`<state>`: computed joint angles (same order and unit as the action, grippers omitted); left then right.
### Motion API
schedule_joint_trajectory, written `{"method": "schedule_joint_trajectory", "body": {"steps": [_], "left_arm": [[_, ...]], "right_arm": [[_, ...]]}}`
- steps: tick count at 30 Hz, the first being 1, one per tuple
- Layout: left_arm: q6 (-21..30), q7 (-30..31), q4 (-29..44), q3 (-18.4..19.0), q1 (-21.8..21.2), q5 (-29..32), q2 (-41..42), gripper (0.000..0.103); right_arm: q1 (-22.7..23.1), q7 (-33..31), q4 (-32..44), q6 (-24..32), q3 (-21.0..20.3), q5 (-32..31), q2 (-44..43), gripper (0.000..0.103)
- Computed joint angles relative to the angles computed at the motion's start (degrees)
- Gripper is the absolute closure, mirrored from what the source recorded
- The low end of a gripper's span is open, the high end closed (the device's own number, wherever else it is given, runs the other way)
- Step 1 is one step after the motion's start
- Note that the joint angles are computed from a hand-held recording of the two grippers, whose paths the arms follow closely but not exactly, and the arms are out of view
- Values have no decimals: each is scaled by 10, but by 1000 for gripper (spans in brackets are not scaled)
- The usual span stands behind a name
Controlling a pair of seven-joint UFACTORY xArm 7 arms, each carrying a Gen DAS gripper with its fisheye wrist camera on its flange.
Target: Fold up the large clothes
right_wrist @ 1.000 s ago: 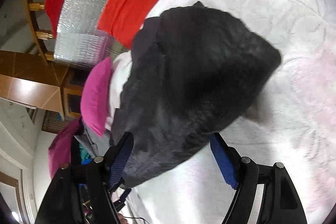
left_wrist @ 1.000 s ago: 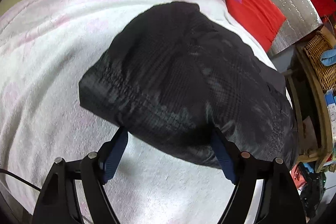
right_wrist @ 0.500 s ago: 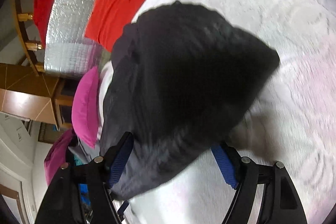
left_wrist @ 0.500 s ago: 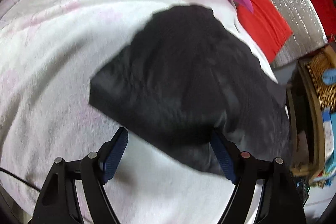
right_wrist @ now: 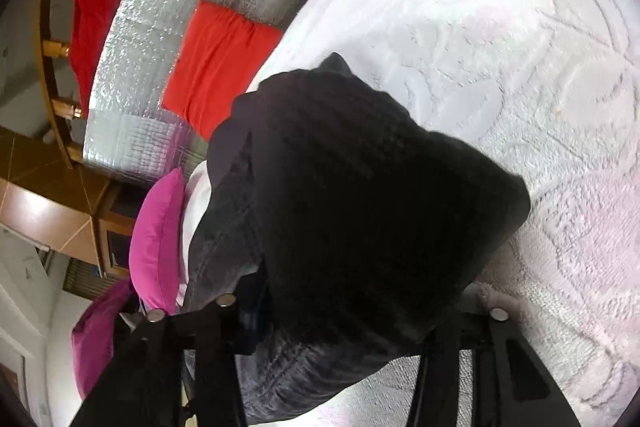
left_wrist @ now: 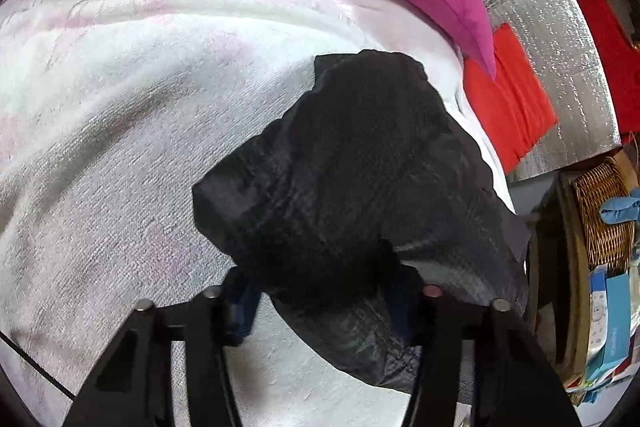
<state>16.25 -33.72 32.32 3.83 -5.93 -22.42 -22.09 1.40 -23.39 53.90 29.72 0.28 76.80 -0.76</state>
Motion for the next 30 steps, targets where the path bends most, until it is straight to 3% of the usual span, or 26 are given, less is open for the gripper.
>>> {"method": "schedule_joint_trajectory", "body": {"steps": [1, 2, 8, 18, 30], "left_arm": [[-5, 0, -1, -1, 1, 4, -3, 61], [-7, -25, -10, -27, 11, 16, -17, 64], [-13, -39, -28, -22, 4, 38, -52, 71], [40, -35, -78, -10, -2, 47, -161, 73], [78, -113, -142, -49, 11, 70, -271, 74]], "right_arm": [[-1, -4, -2, 0, -1, -3, -3, 62], [0, -8, -4, -6, 0, -10, -9, 63], [10, -24, -8, -16, -4, -15, -34, 68], [24, -4, -39, -4, -22, -62, -82, 69], [33, 7, -122, 26, -59, -114, -176, 69]]}}
